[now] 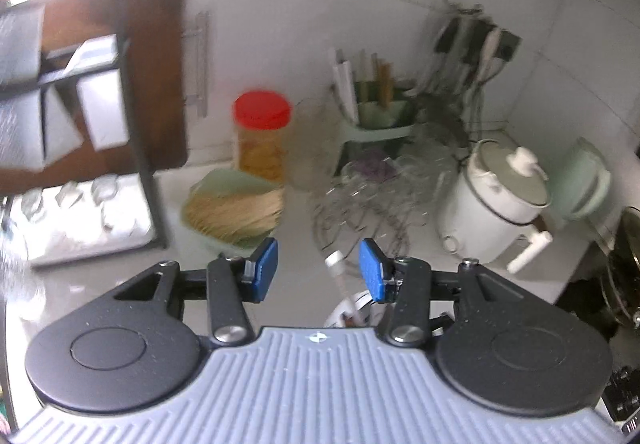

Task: Organize utensils
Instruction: 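Move the open left gripper toward the dark chopsticks on the counter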

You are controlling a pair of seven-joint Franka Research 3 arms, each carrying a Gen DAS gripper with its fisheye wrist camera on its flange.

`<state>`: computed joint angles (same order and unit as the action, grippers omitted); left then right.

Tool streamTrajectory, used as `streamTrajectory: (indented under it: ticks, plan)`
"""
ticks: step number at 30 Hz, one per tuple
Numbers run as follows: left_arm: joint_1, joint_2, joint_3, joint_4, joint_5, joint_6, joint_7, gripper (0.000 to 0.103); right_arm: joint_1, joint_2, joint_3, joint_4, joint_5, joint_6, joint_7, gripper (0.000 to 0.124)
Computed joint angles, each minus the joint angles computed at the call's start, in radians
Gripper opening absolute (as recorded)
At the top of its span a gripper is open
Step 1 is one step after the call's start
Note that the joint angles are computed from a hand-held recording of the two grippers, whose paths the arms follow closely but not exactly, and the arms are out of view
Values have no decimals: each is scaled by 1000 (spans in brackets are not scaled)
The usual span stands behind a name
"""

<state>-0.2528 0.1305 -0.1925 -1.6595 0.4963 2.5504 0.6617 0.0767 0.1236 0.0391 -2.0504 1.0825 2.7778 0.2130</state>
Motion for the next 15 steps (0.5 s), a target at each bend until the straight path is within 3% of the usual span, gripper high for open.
streamTrajectory:
  ticks: [10,15]
  plan:
    - [27,-54,13,-165,70,21,-181,51,-2,-2,-4,1,-16,-16,11,91]
    - [51,-28,13,-205,4,49,-178,51,0,2,-8,9,-70,-27,57,91]
